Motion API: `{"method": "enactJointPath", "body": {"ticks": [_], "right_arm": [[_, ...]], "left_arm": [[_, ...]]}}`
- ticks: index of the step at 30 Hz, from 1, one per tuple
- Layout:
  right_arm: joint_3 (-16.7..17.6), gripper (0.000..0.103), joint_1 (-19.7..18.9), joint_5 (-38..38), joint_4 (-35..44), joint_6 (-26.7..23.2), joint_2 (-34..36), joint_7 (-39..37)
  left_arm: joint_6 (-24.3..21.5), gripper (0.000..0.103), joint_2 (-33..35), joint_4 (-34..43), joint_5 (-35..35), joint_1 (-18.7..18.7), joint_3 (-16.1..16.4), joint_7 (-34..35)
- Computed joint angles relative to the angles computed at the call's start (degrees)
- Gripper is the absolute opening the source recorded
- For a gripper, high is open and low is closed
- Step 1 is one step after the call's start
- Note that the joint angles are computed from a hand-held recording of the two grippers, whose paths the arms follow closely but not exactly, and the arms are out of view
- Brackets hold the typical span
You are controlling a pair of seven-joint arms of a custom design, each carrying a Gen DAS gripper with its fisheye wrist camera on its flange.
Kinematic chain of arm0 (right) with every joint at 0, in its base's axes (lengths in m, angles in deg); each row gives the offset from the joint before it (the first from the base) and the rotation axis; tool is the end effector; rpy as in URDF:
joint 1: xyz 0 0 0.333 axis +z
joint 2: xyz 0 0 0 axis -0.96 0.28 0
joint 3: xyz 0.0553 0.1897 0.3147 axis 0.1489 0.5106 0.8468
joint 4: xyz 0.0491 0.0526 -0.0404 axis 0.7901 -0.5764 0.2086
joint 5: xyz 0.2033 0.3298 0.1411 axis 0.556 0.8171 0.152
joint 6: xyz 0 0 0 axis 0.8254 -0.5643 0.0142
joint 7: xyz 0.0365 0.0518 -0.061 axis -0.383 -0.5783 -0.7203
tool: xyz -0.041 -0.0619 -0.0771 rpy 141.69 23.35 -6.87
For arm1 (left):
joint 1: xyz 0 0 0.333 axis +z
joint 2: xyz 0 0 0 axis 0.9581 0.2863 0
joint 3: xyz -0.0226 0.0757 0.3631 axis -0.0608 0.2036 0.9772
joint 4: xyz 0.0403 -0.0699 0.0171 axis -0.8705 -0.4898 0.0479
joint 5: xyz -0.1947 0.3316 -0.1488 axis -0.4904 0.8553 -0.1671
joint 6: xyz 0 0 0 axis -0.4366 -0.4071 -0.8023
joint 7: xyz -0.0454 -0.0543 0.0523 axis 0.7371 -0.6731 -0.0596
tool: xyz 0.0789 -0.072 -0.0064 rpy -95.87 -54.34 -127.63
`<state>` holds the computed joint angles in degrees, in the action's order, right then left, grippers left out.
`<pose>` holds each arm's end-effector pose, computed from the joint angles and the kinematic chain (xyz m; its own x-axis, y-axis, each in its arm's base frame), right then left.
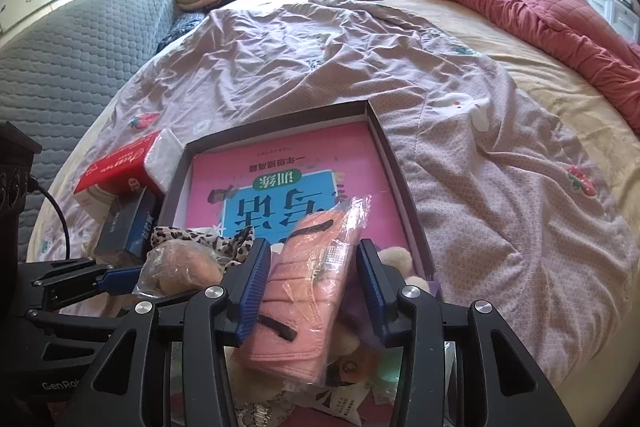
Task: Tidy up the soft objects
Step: 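Open the right tool to drop the pink package into the tray while the left tool releases the clear bag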
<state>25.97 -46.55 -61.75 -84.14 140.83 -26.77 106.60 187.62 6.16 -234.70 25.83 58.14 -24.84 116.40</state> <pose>0.4424 0.3309 0.3856 0.2225 -0.9542 -0.2002 -0.8072 -0.0651 -0.5867 0.4405 -0.1910 0.3835 -0.1663 -0.9522 0.2562 -0.9234 0.0592 -0.3793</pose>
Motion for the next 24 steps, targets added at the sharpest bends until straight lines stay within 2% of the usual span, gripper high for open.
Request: {"method": "enactJointPath", "body": {"ticks": [4, 6, 11, 16, 20, 24], "right_arm": [[-0.38, 0.051, 0.24, -0.92, -0.10, -0.41, -0.53, 1.16], [-1.42, 0.057, 0.58, -6.73, 0.04, -0.14, -1.17, 6.61], [0.51, 0.060, -1.64, -5.73, -0.89, -1.03, -2.33, 6.11], [2.05, 0.063, -2.85, -1.75, -1.88, -2.58, -3.03, 2.66], [2.39, 0.064, -3.37, -2.18, -2.23, -2.58, -3.55, 3.18], [2.78, 0.070, -3.77, -3.76, -2.21, -3.05, -4.14, 4.35]], "left_arm": [[0.04, 0.048, -0.16, -0.15, -0.40, -0.12, 0.07, 0.32], [0.07, 0.048, -0.11, -0.12, -0.34, -0.11, 0.06, 0.32], [0.08, 0.049, -0.29, -0.13, 0.66, 0.08, -0.11, -0.26], [0.04, 0.055, -0.25, 0.25, -0.66, -0.42, 0.10, 1.09], [-0.13, 0.059, -0.07, 0.41, 1.57, 0.03, -0.38, -0.49], [-0.05, 0.064, -0.18, 0.38, 2.12, -0.18, -0.42, -0.63]]}}
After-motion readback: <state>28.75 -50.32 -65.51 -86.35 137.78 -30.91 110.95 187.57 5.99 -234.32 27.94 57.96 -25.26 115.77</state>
